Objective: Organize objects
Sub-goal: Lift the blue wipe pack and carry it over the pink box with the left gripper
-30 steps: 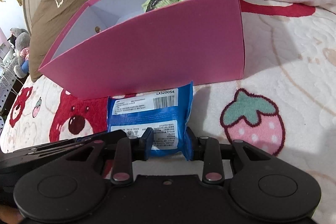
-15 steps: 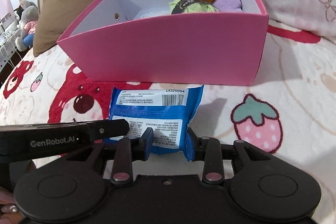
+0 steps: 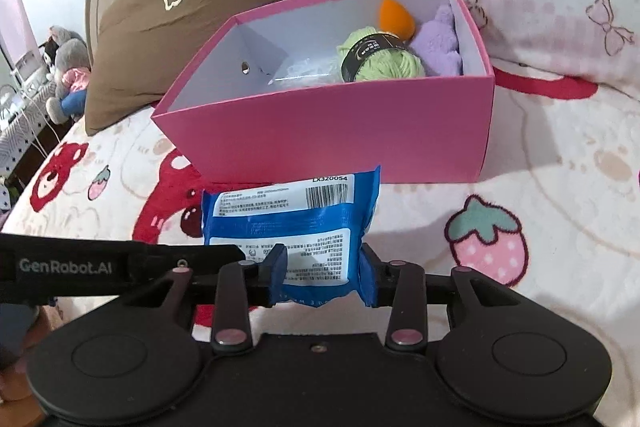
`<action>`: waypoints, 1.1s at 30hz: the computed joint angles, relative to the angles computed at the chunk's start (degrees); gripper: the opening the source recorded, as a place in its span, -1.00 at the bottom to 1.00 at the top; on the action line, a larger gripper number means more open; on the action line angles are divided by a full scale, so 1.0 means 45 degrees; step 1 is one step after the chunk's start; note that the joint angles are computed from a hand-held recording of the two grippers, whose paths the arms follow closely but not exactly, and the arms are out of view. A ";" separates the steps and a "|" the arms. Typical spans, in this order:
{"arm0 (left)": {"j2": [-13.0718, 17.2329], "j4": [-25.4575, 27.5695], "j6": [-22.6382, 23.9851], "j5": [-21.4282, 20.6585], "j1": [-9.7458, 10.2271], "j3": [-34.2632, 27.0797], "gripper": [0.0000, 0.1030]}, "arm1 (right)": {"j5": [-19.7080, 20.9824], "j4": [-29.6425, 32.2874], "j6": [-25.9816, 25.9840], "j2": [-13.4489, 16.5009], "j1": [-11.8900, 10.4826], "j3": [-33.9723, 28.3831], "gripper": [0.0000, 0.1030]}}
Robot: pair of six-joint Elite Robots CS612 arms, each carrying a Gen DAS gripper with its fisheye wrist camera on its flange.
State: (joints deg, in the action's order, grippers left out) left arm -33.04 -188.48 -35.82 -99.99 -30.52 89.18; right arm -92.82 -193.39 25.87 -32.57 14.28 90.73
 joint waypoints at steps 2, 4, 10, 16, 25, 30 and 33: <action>-0.0116 0.0062 -0.0145 -0.0083 0.0031 0.0137 -0.54 | -0.0035 0.0049 -0.0083 -0.0077 0.0043 0.0031 -0.14; -0.0240 -0.0031 -0.0327 -0.0062 0.0057 0.0318 -0.54 | -0.0001 -0.0204 -0.0213 -0.0168 0.0083 0.0144 -0.14; -0.0736 -0.0715 -0.0389 -0.0144 0.0140 0.0990 -0.54 | -0.0098 -0.0956 -0.0806 -0.0549 0.0335 0.0513 -0.14; -0.1239 -0.1330 -0.0308 -0.0251 0.0101 0.1584 -0.54 | -0.0068 -0.1170 -0.0826 -0.1079 0.0438 0.1015 -0.14; -0.2015 -0.1032 0.0661 0.1410 -0.0398 0.2307 -0.54 | -0.0442 -0.1206 -0.1652 -0.1479 0.0734 0.1315 -0.15; -0.2239 -0.0896 0.0563 0.1252 -0.0355 0.2468 -0.54 | -0.0223 -0.1133 -0.1306 -0.1596 0.0732 0.1426 -0.15; -0.2361 -0.0950 0.0665 0.1401 -0.0384 0.2539 -0.54 | -0.0418 -0.1114 -0.1500 -0.1647 0.0796 0.1423 -0.15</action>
